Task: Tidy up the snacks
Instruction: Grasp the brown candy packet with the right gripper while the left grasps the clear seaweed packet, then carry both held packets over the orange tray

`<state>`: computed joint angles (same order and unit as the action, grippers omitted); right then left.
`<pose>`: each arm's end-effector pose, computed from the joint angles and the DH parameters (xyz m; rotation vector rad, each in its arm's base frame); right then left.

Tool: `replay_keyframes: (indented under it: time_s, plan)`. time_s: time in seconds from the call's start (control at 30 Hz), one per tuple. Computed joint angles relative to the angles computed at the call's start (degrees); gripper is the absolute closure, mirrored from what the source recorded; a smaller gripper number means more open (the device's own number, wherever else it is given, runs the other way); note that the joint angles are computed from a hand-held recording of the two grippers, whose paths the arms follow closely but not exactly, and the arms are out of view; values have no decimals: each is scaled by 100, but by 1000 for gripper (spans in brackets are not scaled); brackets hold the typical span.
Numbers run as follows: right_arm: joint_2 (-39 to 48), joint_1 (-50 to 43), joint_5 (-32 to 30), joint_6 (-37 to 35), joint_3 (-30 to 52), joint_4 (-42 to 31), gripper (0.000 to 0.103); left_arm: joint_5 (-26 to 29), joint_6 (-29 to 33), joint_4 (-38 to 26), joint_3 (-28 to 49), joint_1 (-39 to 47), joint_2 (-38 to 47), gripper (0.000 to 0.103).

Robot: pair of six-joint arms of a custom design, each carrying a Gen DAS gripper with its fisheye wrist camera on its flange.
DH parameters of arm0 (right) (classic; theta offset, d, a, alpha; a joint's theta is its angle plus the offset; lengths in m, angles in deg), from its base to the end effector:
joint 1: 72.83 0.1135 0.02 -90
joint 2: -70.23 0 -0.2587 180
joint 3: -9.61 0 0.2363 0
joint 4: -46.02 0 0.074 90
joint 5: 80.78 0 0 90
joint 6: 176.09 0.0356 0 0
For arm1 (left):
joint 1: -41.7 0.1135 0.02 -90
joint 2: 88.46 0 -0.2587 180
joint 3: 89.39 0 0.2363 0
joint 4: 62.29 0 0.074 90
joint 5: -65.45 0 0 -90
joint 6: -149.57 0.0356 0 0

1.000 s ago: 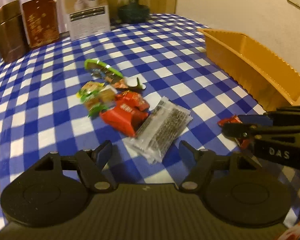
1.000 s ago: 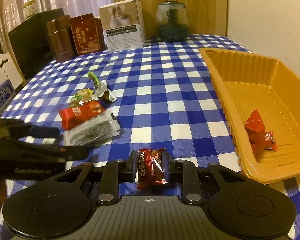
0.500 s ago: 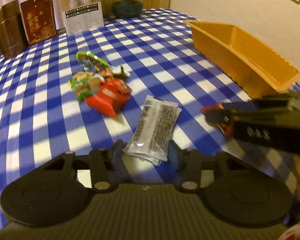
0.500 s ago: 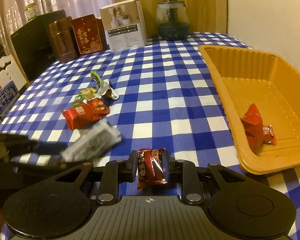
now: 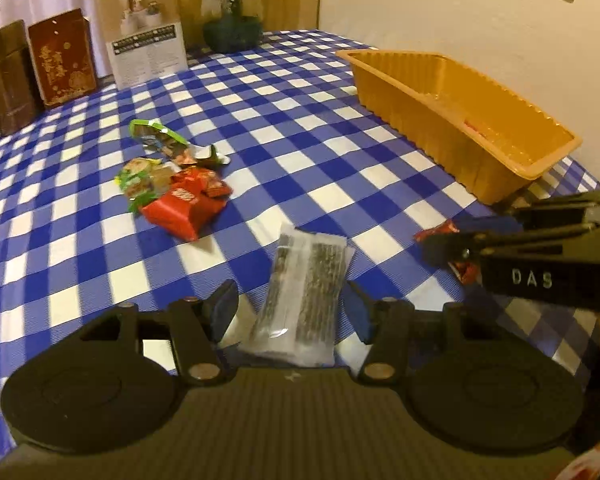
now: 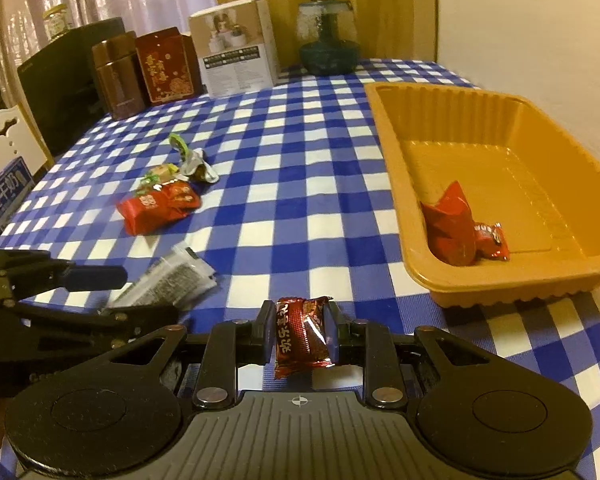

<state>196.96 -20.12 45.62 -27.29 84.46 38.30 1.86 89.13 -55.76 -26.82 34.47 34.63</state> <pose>0.2425 0.2836 0.0464 0.3317 2.3164 0.0922 0.3351 -0.0585 0.0389 0.9361 2.2317 -0.4036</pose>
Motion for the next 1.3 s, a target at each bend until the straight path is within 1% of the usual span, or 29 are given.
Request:
replay_keyframes:
  time_s: [0.07, 0.17, 0.27, 0.37, 0.57, 0.87, 1.1, 1.3]
  plan:
    - [20, -11, -1, -10, 14, 4, 77, -30, -4, -153, 115, -55, 72, 60]
    - [64, -21, -24, -47, 67, 7, 77, -45, 48, -68, 71, -71, 85, 63]
    - [107, -19, -17, -77, 121, 1, 77, -66, -64, -24, 7, -58, 48, 66]
    - [104, -16, -45, -111, 128, 29, 77, -104, -326, 37, -189, -25, -90, 67]
    - [-36, 87, 94, -128, 25, 1, 77, -185, -792, 255, -660, 83, -473, 67]
    - [-508, 487, 524, 271, -274, -341, 77, -303, -1421, 602, -1581, 93, -1397, 67]
    - [-924, 893, 854, 873, -499, -845, 77, -371, -1772, 533, -2184, 131, -2098, 67]
    - [-1185, 1187, 1076, 1279, -571, -1252, 77, -354, -1896, 289, -2497, 134, -2734, 67]
